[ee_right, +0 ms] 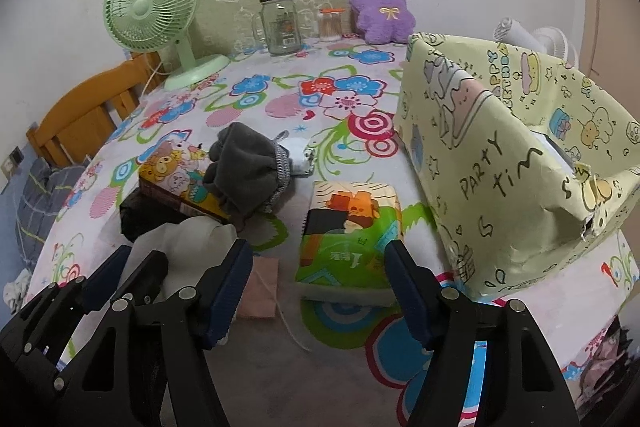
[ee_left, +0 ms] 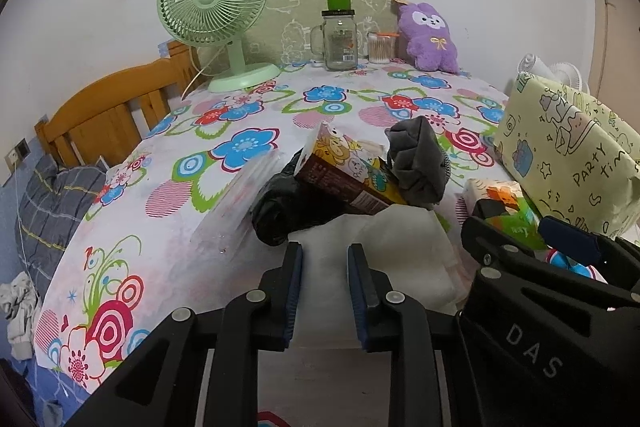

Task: Organize soft objects
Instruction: 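Grasp the white paper roll with the left tool while the right tool grasps the green tissue pack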

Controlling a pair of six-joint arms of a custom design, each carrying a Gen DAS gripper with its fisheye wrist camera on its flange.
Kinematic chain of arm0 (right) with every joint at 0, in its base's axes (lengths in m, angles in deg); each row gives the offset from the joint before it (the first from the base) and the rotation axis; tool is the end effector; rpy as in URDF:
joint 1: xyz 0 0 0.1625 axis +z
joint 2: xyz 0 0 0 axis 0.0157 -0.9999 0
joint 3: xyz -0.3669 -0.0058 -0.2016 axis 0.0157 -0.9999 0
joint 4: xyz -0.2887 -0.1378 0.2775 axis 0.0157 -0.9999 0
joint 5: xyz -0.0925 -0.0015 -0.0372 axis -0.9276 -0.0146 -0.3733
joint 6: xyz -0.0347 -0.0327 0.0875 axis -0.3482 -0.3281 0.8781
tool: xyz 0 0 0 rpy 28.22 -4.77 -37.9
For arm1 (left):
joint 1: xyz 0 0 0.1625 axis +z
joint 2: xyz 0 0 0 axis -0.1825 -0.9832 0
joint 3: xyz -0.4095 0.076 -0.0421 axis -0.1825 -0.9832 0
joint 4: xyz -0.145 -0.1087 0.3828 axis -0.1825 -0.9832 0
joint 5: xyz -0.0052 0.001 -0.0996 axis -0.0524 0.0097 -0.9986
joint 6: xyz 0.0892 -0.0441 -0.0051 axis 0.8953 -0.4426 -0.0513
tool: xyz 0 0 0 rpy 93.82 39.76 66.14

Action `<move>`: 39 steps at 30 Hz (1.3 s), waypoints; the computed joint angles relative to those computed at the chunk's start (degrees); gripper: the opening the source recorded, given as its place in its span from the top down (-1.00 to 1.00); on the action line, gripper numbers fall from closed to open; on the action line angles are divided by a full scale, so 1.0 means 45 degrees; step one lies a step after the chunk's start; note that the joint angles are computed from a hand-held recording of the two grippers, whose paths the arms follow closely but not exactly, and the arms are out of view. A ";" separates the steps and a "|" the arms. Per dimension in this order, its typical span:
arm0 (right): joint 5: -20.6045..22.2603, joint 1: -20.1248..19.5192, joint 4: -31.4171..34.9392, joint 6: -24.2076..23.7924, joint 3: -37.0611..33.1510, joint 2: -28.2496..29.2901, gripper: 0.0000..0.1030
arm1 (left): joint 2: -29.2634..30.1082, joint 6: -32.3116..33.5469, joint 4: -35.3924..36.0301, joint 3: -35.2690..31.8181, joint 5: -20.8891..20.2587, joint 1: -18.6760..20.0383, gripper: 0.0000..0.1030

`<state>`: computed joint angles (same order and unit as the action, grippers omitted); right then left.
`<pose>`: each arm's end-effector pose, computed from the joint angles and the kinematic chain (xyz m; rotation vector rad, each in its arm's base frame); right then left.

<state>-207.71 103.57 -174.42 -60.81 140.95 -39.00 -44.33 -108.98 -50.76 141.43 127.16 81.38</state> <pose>0.2439 -0.7009 -0.0718 0.0692 -2.1958 1.0357 -0.0407 -0.7073 0.1272 0.6850 2.1934 -0.8902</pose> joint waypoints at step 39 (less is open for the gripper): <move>0.0360 0.0191 -0.0290 0.0108 0.0401 -0.0251 0.05 | -0.0239 -0.0582 0.0987 -0.0089 0.1179 0.0012 0.72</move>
